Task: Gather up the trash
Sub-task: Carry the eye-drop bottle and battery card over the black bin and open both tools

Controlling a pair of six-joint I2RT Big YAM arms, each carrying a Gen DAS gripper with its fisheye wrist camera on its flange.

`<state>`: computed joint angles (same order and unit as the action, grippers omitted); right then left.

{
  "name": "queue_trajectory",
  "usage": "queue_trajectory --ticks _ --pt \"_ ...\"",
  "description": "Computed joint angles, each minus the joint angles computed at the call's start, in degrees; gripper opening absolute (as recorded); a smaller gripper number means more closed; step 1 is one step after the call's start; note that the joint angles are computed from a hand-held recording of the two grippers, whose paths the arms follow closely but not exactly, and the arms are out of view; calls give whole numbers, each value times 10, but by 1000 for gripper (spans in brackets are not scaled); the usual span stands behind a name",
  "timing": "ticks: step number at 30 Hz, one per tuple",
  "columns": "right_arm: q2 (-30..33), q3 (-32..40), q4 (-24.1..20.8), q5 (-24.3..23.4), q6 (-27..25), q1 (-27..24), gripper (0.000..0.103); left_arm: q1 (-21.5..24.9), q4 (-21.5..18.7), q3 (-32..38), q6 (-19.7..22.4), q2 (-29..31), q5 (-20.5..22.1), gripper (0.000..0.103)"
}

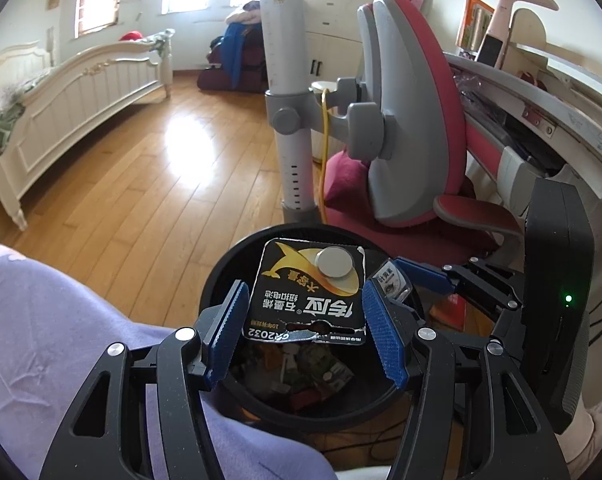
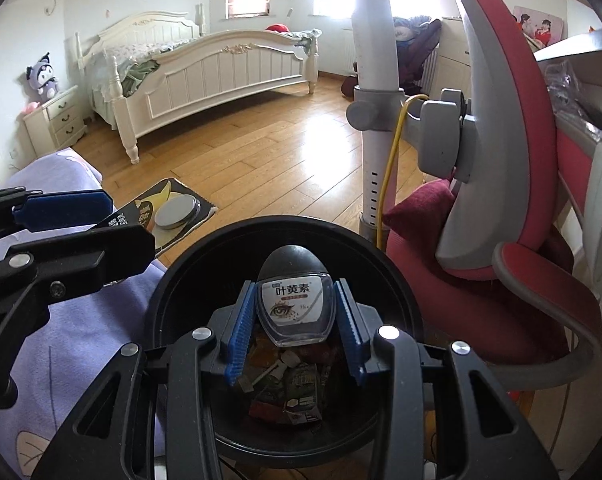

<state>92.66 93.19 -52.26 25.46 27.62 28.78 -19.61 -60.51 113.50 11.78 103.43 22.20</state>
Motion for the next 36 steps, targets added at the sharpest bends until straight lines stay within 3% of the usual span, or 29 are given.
queue_trajectory --ticks 17,36 --pt "-7 -25 -1 -23 20 -12 40 -16 -31 33 9 32 -13 60" --pt "-13 -39 6 -44 30 -28 40 -23 -38 40 7 37 -10 60"
